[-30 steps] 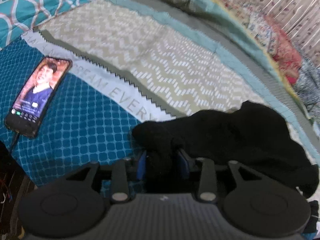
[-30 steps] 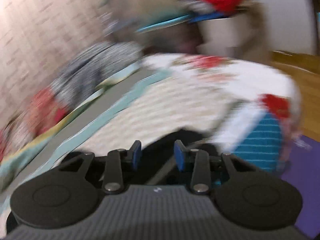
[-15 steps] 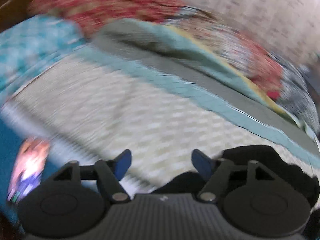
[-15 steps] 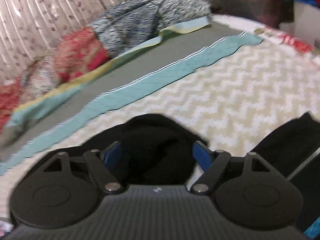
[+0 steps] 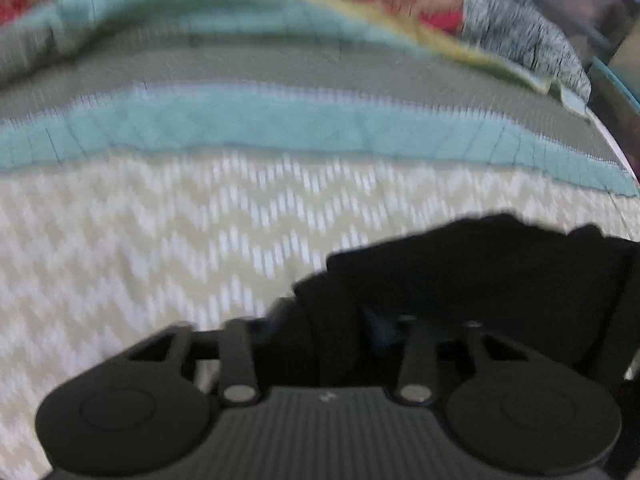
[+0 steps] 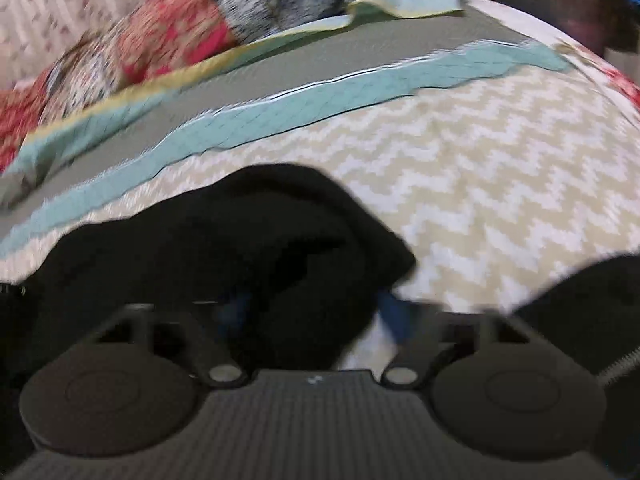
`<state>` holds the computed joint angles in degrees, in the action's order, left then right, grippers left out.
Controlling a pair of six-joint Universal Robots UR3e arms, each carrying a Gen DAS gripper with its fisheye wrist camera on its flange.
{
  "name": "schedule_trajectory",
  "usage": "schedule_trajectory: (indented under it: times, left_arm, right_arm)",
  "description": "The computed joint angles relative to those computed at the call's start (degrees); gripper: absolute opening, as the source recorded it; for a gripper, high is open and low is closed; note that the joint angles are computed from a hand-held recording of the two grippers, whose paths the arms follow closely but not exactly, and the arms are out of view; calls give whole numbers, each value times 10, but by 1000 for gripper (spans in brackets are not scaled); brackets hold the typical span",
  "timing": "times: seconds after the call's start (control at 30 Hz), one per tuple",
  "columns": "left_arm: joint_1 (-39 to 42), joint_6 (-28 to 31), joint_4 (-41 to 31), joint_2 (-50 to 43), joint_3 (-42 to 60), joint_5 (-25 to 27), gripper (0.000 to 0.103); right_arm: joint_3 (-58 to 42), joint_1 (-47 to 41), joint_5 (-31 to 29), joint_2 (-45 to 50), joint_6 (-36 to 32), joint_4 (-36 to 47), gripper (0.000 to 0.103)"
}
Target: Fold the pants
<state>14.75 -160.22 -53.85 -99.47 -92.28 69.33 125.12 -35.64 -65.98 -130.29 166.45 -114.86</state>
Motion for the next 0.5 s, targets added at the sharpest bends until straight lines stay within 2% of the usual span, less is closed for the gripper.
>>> schedule_trajectory:
  times: [0.1, 0.17, 0.2, 0.23, 0.27, 0.3, 0.37, 0.43, 0.5]
  left_arm:
    - [49, -28, 43, 42, -8, -28, 17]
    - [89, -72, 94, 62, -8, -31, 17]
    - [109, -92, 114, 69, -8, -32, 17]
    - [128, -114, 127, 73, -5, -33, 17]
    - [150, -135, 131, 73, 1, -30, 17]
    - [163, -151, 132, 72, 4, -20, 17]
    - [189, -157, 126, 71, 0, -10, 17]
    - [214, -142, 100, 71, -16, -19, 18]
    - [219, -128, 96, 68, -43, -2, 18]
  right_arm:
    - [-15, 120, -97, 76, 62, -153, 21]
    - [-25, 171, -132, 106, 75, -243, 22]
    - [-25, 196, -144, 121, 75, -296, 26]
    - [-20, 221, -152, 136, 71, -355, 33]
    - [-13, 247, -165, 153, 66, -411, 53]
    - [-15, 280, -196, 178, 66, -454, 66]
    - [-25, 319, -221, 211, 57, -477, 67]
    - [-28, 328, -213, 229, 68, -460, 67]
    - [-35, 323, -207, 240, 86, -427, 67]
